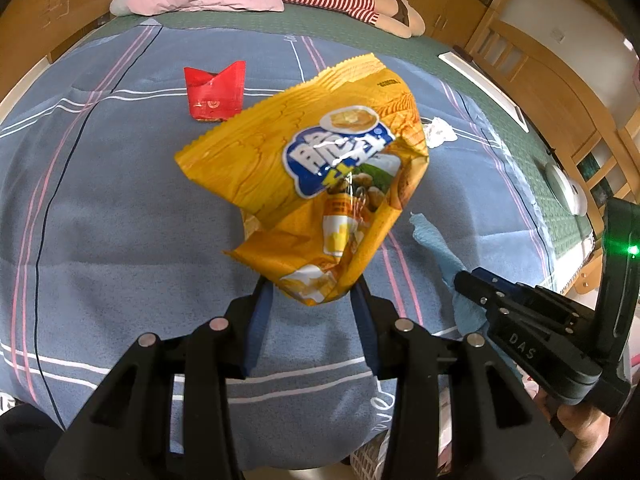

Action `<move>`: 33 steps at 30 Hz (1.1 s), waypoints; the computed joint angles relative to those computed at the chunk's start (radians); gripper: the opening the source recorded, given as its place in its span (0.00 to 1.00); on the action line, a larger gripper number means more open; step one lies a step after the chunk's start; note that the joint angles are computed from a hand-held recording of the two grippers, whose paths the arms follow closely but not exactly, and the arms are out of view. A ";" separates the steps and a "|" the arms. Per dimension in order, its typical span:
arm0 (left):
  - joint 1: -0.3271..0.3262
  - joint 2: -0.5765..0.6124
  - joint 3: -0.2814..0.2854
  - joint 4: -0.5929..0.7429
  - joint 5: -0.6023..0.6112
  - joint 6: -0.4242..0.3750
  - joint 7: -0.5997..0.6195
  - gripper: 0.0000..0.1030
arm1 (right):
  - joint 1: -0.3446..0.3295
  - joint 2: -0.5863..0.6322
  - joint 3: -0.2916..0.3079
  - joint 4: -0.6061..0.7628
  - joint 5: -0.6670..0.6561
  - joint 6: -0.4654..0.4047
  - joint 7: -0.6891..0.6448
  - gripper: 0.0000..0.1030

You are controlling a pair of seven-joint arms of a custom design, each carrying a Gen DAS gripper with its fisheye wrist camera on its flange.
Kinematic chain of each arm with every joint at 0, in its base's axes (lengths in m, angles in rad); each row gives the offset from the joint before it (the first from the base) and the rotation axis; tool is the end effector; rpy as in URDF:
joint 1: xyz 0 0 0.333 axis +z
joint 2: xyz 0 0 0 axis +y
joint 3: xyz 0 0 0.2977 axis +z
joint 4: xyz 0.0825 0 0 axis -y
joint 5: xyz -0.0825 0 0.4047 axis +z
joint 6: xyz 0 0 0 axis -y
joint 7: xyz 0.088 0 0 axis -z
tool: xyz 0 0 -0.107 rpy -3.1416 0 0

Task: Collect trash
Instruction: 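Lift the chip bag with left tool while right tool holds the blue cloth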

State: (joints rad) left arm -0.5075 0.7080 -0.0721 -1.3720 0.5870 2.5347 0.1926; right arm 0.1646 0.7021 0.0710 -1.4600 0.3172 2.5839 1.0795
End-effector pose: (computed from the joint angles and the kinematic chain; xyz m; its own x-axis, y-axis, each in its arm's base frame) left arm 0.6521 -0.4189 0.3224 0.3292 -0.9106 0.2498 -0.7605 -0.4125 -0.5015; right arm 0.7435 0.1617 0.2883 0.4680 -0.8786 -0.0955 -0.8024 -0.3771 -0.4626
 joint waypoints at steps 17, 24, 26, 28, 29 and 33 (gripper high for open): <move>-0.001 0.006 -0.001 0.011 -0.003 -0.009 0.003 0.36 | 0.004 0.009 -0.002 0.007 -0.003 -0.003 0.019 0.21; 0.000 0.005 -0.001 0.009 -0.005 -0.009 0.007 0.36 | 0.001 0.016 -0.005 0.014 -0.002 -0.010 0.027 0.21; 0.000 0.004 -0.001 0.009 -0.005 -0.009 0.006 0.36 | 0.000 0.020 -0.005 0.018 -0.001 -0.014 0.031 0.21; -0.001 0.005 -0.001 0.009 -0.005 -0.009 0.005 0.36 | -0.002 0.020 -0.004 0.017 0.002 -0.013 0.034 0.21; -0.001 0.004 0.000 0.009 -0.004 -0.010 0.005 0.36 | -0.003 0.019 -0.003 0.015 0.004 -0.010 0.034 0.21; -0.003 0.002 0.003 0.007 -0.001 -0.010 -0.001 0.35 | -0.015 0.003 0.010 -0.003 0.024 0.017 0.022 0.21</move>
State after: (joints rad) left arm -0.5106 0.7104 -0.0692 -1.3648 0.5855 2.5247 0.1914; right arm 0.1500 0.7049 0.0810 -1.4631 0.3410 2.6005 1.1010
